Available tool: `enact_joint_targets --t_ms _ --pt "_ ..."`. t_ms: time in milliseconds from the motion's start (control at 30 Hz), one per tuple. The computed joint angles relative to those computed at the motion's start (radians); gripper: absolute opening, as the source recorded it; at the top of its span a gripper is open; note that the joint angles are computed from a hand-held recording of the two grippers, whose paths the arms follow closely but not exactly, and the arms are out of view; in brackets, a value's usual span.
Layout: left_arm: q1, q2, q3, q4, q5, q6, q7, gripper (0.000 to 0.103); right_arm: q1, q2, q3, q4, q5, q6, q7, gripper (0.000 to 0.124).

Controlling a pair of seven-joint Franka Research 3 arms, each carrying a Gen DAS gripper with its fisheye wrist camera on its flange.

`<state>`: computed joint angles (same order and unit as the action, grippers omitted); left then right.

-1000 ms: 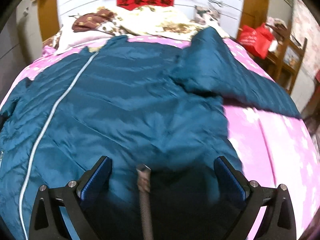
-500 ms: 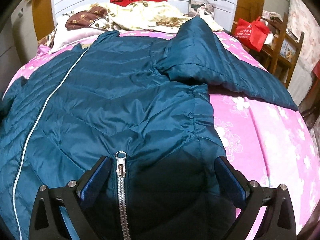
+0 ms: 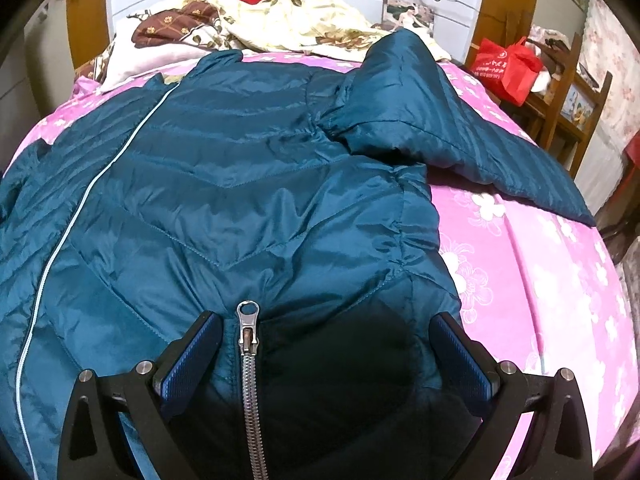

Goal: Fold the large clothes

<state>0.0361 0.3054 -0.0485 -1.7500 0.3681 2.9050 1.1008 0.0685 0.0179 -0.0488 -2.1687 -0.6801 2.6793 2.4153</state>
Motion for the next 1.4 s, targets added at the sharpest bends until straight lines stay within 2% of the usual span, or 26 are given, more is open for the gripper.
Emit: enact_joint_targets --t_ms 67,133,167,267,333,400,467,533,600,700,800,867,900,933,967,1000,1067,1133,1233,1267,1300,1333,1367,1400 --pt "-0.007 0.010 0.019 -0.005 0.044 -0.003 0.012 0.069 0.000 0.001 0.000 0.000 -0.008 0.001 0.005 0.103" --pt "0.048 0.034 -0.048 -0.004 -0.034 -0.025 0.151 0.069 0.000 0.000 -0.001 -0.003 -0.015 0.004 0.011 0.103" --pt "0.045 0.046 -0.050 0.009 -0.033 -0.043 0.166 0.069 0.000 -0.001 -0.001 -0.005 -0.020 0.006 0.016 0.103" --pt "-0.049 0.096 0.054 0.055 0.115 -0.075 0.089 0.069 -0.001 -0.001 -0.001 -0.008 -0.027 0.011 0.022 0.103" --pt "-0.073 0.127 0.069 0.097 0.177 -0.104 0.095 0.069 -0.001 0.000 -0.001 -0.008 -0.027 0.013 0.022 0.103" --pt "-0.101 0.141 0.095 0.115 0.250 -0.098 0.076 0.069 -0.001 0.000 -0.001 -0.007 -0.026 0.011 0.021 0.103" --pt "-0.152 0.171 0.142 0.167 0.357 -0.147 0.030 0.069 0.001 0.003 0.000 -0.001 -0.030 0.005 0.024 0.103" --pt "-0.161 0.198 0.147 0.218 0.404 -0.197 0.012 0.069 0.005 0.010 0.001 0.009 -0.037 -0.005 0.025 0.103" --pt "-0.140 0.198 0.128 0.226 0.403 -0.184 0.008 0.069 0.008 0.016 -0.001 0.018 -0.039 -0.010 0.023 0.103" --pt "-0.085 0.173 0.072 0.187 0.344 -0.108 0.060 0.069 0.012 0.021 -0.004 0.024 -0.040 -0.013 0.021 0.103" --pt "-0.087 0.169 0.070 0.182 0.341 -0.078 0.089 0.070 0.014 0.022 -0.007 0.025 -0.039 -0.013 0.017 0.103" --pt "-0.034 0.158 0.004 0.160 0.243 -0.038 0.174 0.070 0.015 0.023 -0.009 0.026 -0.039 -0.012 0.017 0.103" --pt "-0.026 0.157 -0.010 0.159 0.211 -0.030 0.201 0.073 0.015 0.023 -0.009 0.026 -0.037 -0.011 0.016 0.103" --pt "-0.023 0.158 -0.016 0.160 0.189 -0.020 0.223 0.082 0.016 0.023 -0.009 0.026 -0.036 -0.011 0.016 0.103" --pt "-0.047 0.168 0.010 0.173 0.202 -0.021 0.215 0.083 0.017 0.022 -0.009 0.025 -0.040 -0.011 0.019 0.103" --pt "-0.063 0.177 0.024 0.188 0.208 -0.036 0.218 0.083 0.017 0.022 -0.009 0.024 -0.042 -0.012 0.020 0.103" --pt "-0.063 0.225 0.004 0.261 0.180 -0.133 0.303 0.083 0.016 0.022 -0.010 0.024 -0.041 -0.010 0.019 0.103" --pt "-0.128 0.265 0.074 0.322 0.247 -0.192 0.265 0.083 0.015 0.021 -0.011 0.022 -0.038 -0.005 0.016 0.103" --pt "-0.147 0.314 0.101 0.401 0.272 -0.235 0.210 0.082 0.014 0.021 -0.011 0.020 -0.041 -0.004 0.019 0.103" --pt "-0.145 0.324 0.102 0.417 0.267 -0.246 0.193 0.080 0.014 0.021 -0.011 0.021 -0.042 -0.005 0.019 0.103" --pt "-0.143 0.344 0.102 0.450 0.253 -0.269 0.169 0.062 0.014 0.021 -0.011 0.021 -0.045 -0.004 0.021 0.103" --pt "-0.139 0.365 0.098 0.483 0.233 -0.300 0.165 0.048 0.014 0.022 -0.011 0.021 -0.046 -0.004 0.022 0.103" --pt "-0.138 0.365 0.099 0.480 0.235 -0.312 0.147 0.021 0.014 0.022 -0.011 0.021 -0.044 -0.003 0.021 0.103" --pt "-0.136 0.368 0.103 0.486 0.230 -0.315 0.118 0.013 0.015 0.022 -0.011 0.021 -0.044 -0.004 0.022 0.103"
